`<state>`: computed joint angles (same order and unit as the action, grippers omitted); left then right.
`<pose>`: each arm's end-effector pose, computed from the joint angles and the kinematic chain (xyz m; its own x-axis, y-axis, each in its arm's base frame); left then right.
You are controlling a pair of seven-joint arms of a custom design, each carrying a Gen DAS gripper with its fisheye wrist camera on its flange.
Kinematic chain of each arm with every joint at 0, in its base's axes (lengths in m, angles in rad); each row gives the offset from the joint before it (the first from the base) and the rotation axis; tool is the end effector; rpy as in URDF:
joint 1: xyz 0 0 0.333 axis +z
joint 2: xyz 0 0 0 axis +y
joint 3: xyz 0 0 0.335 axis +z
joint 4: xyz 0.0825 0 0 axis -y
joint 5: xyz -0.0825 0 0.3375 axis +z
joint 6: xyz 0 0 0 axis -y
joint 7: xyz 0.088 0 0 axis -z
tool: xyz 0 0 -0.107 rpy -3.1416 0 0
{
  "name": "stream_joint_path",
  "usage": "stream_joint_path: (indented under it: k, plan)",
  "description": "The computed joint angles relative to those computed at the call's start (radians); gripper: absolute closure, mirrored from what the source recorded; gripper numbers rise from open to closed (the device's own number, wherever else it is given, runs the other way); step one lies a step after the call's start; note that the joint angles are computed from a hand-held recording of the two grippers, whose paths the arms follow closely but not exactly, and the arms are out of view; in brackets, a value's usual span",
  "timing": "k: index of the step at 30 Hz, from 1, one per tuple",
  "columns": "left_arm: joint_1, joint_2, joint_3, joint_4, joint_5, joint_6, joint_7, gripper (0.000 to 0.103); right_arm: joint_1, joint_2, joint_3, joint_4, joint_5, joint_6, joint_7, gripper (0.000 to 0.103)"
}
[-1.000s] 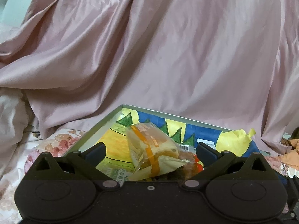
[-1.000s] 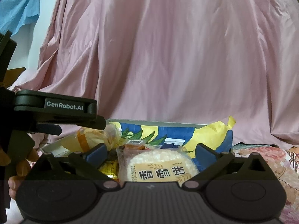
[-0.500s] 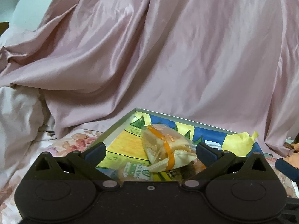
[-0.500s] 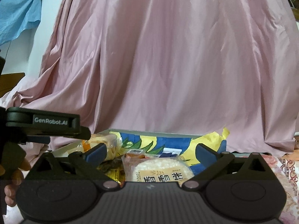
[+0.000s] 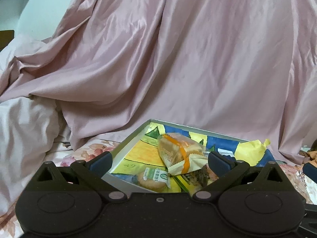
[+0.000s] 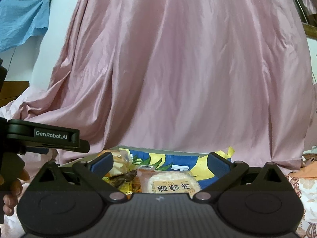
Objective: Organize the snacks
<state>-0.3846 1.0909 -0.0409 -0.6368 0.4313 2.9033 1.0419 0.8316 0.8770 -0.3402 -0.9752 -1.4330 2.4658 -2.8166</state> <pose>0.7401 -0.3376 0.4789 -0.2669 -0.9584 0.1007 -0.3802 0.0087 -0.9249 0.6271 0.4773 0.4496 -0.1380 -0.9879 -0.0715 -0.0991 0.0856 -0.9914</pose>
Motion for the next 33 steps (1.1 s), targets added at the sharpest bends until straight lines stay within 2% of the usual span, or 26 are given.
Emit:
stream_joint_path:
  k: [2, 5, 13, 17, 23, 28, 33]
  plan:
    - [0.000, -0.066, 0.030, -0.124, 0.037, 0.064, -0.060, 0.001, 0.015, -0.011, -0.007, -0.017, -0.016, -0.008, 0.009, 0.000]
    - [-0.004, -0.130, 0.064, -0.242, 0.091, 0.126, -0.139, 0.001, 0.029, -0.024, -0.005, -0.037, -0.036, -0.023, 0.018, 0.000]
    - [-0.045, -0.252, 0.186, -0.464, 0.237, 0.250, -0.359, 0.001, 0.049, -0.062, 0.022, -0.090, -0.081, -0.056, 0.045, 0.000]
    - [-0.096, -0.302, 0.283, -0.570, 0.305, 0.306, -0.492, 0.001, 0.057, -0.078, 0.039, -0.112, -0.092, -0.078, 0.054, 0.000]
    - [-0.215, -0.345, 0.485, -0.699, 0.369, 0.401, -0.670, 0.001, 0.063, -0.117, 0.073, -0.172, -0.102, -0.102, 0.097, 0.000]
    - [-0.323, -0.356, 0.641, -0.793, 0.321, 0.483, -0.697, 0.001, 0.068, -0.139, 0.101, -0.206, -0.104, -0.130, 0.117, 0.000]
    - [-0.419, -0.369, 0.750, -0.909, 0.235, 0.556, -0.664, 0.001, 0.075, -0.153, 0.123, -0.228, -0.103, -0.164, 0.127, 0.000]
